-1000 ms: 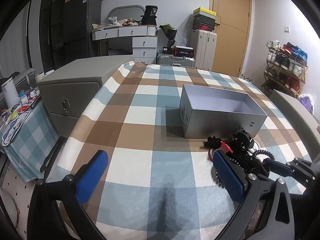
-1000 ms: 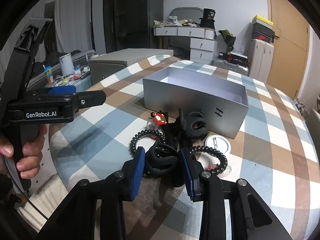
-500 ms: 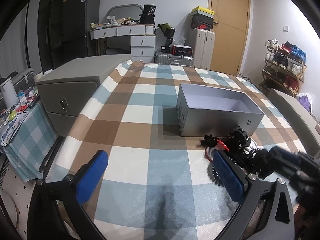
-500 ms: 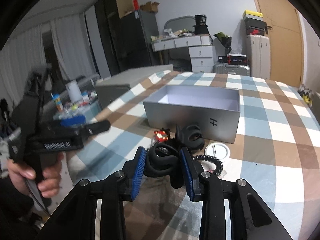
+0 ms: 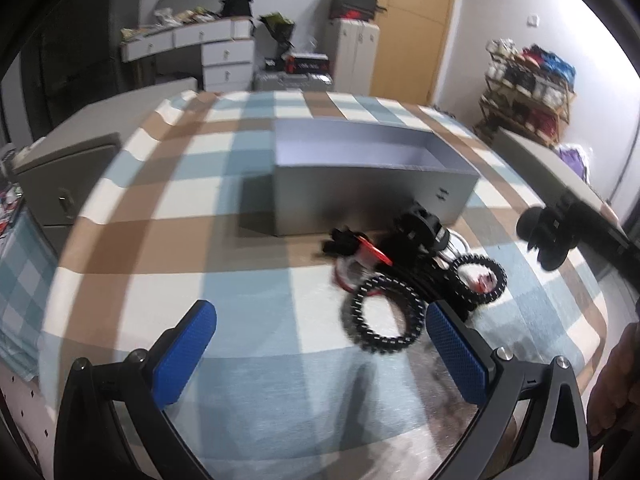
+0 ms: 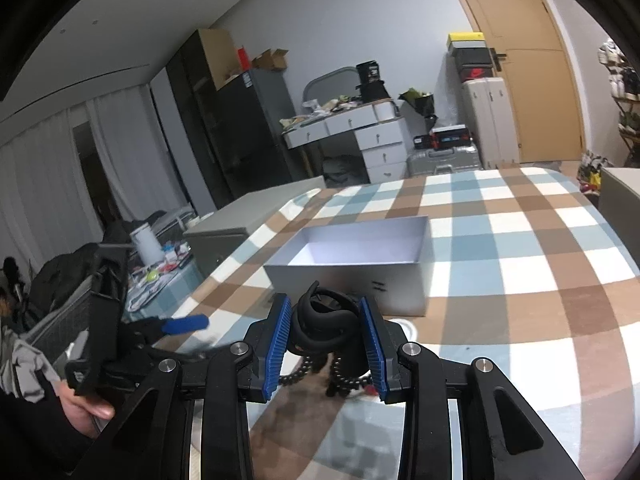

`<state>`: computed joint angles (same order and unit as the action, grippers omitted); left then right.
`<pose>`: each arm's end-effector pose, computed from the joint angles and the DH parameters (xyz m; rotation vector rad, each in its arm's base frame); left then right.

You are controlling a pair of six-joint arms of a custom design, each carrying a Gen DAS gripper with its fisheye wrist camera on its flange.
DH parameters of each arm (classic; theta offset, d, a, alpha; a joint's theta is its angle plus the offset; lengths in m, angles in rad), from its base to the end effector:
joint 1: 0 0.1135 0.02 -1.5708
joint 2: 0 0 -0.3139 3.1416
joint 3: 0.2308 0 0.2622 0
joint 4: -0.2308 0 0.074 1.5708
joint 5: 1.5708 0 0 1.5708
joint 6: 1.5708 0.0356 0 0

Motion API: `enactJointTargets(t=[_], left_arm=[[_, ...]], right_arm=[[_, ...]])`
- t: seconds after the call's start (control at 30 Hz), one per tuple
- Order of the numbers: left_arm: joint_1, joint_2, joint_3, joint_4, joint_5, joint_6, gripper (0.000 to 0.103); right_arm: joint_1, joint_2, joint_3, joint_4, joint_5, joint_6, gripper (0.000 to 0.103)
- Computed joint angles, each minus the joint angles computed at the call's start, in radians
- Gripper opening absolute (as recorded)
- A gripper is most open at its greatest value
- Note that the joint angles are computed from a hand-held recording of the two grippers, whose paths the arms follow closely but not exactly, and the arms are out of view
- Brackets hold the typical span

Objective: Organize jewelry
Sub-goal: 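Grasp the black claw clip in the pile with the right gripper, then grasp the black coiled bracelet with the left gripper while the right gripper lifts the clip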

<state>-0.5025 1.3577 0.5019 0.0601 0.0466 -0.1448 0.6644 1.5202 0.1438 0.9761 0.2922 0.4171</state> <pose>0.2121 -0.1184 0.1886 0.4487 2.3537 -0.3640 0.1731 0.1225 0.1460 -0.0523 1.9765 0.4231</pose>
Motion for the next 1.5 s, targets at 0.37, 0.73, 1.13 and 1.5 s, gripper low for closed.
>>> enactJointTargets(t=[0.37,0.73,1.13,1.5], left_arm=[[-0.109,0.096,0.058,-0.049,-0.081,0.046,0.102],[-0.11,0.112,0.083,-0.097,-0.092,0.073,0.085],[-0.138,0.102,0.098,-0.12,-0.077,0.095,0.046],[-0.129,0.091,0.102,-0.145,-0.064,0.091,0.036]], right_arm=[[-0.036,-0.01,-0.066,0.073,-0.02,0.001,0.034],[-0.054,-0.017,-0.096,0.104,-0.024,0.008,0.034],[-0.059,-0.057,-0.086,0.043,-0.035,0.016,0.034],[-0.052,-0.112,-0.071,-0.028,-0.035,0.009,0.034]])
